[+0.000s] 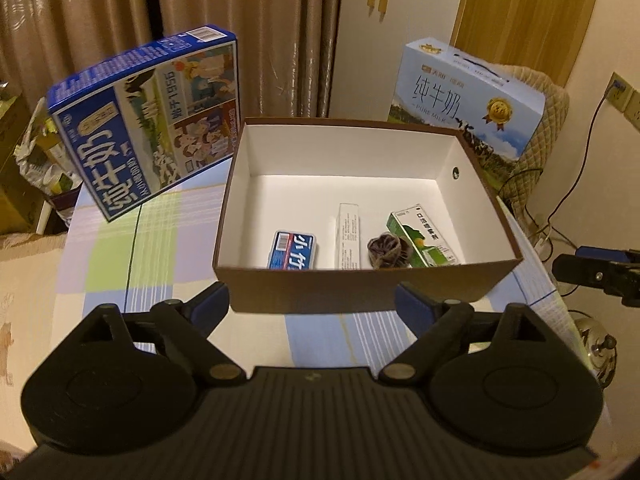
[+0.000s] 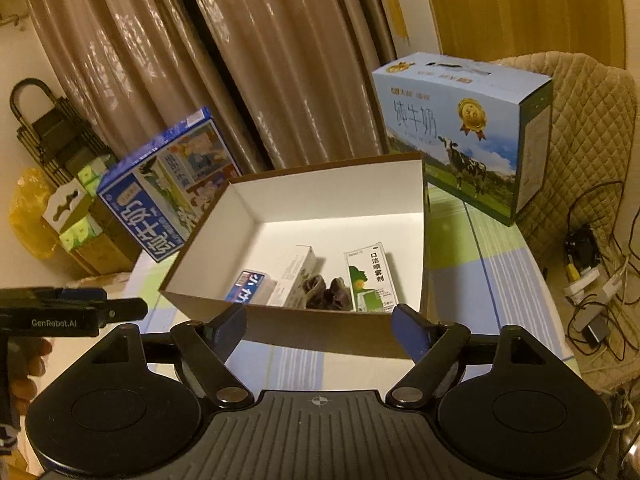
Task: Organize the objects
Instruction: 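Withdraw both tools from the box toward the remaining items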
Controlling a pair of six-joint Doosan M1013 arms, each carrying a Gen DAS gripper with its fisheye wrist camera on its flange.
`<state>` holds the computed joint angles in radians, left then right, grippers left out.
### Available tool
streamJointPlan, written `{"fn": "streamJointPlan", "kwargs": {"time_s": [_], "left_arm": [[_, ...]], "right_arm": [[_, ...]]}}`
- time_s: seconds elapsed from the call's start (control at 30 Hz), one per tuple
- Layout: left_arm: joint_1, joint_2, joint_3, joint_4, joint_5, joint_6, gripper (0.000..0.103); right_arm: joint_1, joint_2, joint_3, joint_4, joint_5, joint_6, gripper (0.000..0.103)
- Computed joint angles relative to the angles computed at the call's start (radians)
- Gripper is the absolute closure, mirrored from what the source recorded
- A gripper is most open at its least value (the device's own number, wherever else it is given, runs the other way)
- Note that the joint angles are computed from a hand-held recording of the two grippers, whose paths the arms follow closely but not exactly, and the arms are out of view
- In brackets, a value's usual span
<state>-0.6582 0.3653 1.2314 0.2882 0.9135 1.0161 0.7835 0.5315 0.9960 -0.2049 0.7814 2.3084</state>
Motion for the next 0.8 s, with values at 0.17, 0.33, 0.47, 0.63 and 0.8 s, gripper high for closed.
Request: {"fn": "streamJointPlan", "kwargs": {"time_s": [0.17, 0.33, 0.47, 0.63, 0.8], "left_arm": [[-0.023, -0.048, 0.055, 0.029, -0.010, -0.075, 0.012], [-0.049, -0.087, 0.102, 0.059, -0.003, -0.136, 0.012], [-0.064, -0.112, 0.133, 0.066, 0.000, -0.170, 0.012], [-0.091, -0.137, 0.164, 0.113, 0.014, -0.223, 0.012], [-0.111, -0.154, 0.188, 0.128, 0.029, -0.246, 0.012]], "right_arm": [[0.016, -0.036, 0.050, -0.025, -0.032, 0.041, 0.023], [0.032, -0.068, 0.093, -0.050, -0.054, 0.080, 0.021], [0.043, -0.090, 0.123, -0.063, -0.071, 0.095, 0.019], [0.058, -0.110, 0.154, -0.090, -0.081, 0.100, 0.019], [0.065, -0.124, 0.178, -0.058, -0.077, 0.081, 0.019]]}}
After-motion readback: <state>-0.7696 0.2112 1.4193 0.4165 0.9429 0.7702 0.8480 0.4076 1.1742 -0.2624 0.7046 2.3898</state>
